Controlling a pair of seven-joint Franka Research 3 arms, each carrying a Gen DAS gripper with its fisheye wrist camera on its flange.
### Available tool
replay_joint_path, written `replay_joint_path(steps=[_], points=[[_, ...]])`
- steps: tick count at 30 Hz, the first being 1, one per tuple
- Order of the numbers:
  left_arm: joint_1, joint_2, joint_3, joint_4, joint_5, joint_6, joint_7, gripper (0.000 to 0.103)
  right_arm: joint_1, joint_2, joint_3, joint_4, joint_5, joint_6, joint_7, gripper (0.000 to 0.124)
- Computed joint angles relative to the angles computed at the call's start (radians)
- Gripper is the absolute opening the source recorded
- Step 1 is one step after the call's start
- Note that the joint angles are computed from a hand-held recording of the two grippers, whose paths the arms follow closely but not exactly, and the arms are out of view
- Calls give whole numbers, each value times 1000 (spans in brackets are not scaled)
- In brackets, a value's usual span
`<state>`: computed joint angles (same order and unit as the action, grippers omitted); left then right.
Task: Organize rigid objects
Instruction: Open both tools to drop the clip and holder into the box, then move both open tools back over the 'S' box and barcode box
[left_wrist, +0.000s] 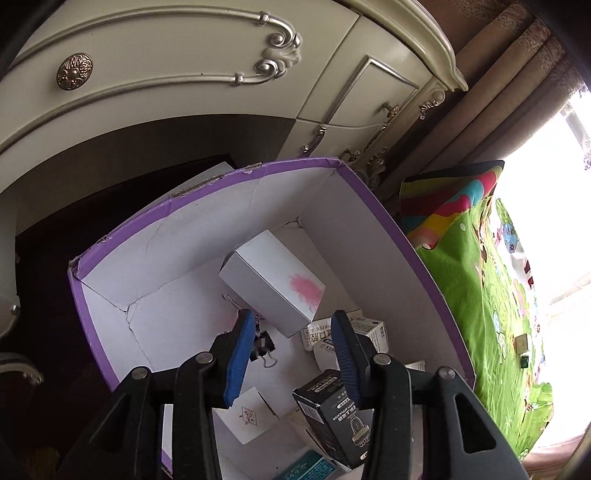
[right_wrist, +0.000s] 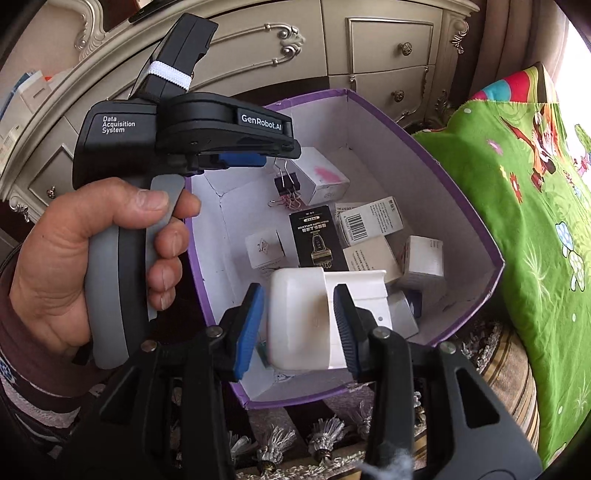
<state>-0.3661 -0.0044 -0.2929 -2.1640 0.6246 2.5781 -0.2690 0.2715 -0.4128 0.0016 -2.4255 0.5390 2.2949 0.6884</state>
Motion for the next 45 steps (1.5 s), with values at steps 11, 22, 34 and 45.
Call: replay_joint_path(steps=[11, 22, 34, 45], points=[[-9, 5, -4, 28, -7, -33, 12, 55, -22, 29, -16, 31, 16, -27, 36, 64], [-36, 59, -6, 99, -7, -48, 52, 56, -87, 40, -43, 53, 1, 47, 66, 64], [-100, 194, 7, 285, -24, -87, 162, 56, -233, 183, -106, 177, -48, 178, 194, 71], [-204, 452, 30, 682, -91, -190, 410, 61, -353, 334, -143, 283, -78, 292, 328, 78]])
